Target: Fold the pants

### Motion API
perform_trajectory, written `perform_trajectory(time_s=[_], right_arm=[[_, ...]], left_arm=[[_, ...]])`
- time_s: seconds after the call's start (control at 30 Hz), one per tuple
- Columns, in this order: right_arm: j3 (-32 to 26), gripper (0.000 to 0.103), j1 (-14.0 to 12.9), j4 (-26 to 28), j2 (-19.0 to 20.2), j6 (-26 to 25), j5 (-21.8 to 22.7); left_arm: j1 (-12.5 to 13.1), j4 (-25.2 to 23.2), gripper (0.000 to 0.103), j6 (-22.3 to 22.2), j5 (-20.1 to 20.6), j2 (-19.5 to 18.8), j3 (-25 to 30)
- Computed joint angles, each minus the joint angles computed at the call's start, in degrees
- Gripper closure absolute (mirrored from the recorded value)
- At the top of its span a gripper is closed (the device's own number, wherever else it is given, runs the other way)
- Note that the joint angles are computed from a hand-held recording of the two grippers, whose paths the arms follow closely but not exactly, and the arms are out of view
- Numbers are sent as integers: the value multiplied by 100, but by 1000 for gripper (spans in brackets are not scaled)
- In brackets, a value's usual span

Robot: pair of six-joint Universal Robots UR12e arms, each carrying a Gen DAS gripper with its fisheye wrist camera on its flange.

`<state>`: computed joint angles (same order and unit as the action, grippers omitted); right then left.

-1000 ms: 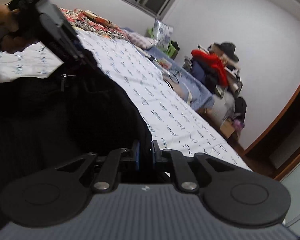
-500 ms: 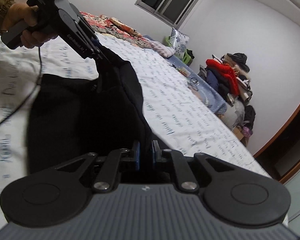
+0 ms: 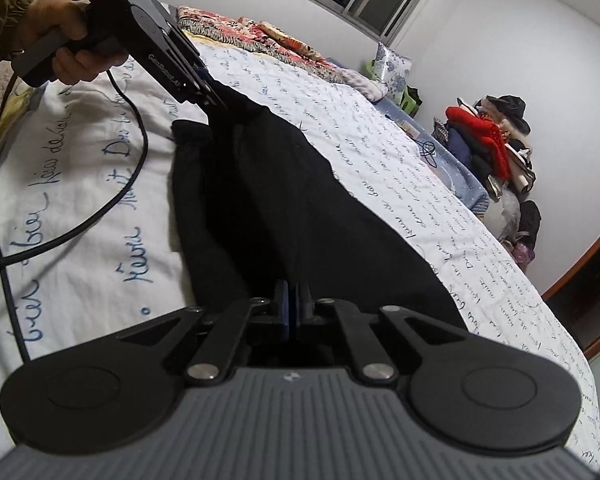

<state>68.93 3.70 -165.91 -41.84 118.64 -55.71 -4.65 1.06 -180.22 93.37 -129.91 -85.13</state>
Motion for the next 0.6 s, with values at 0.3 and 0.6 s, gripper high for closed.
perform_trajectory(time_s=[0.3,0.6], right_arm=[[342,98,37,-63,-176,-469,-32],[74,55,310,-851,171,-561,-630]], left_arm=[[30,-117,72,104,-181,140,-249],[-39,3,72,260,95,115,-223]])
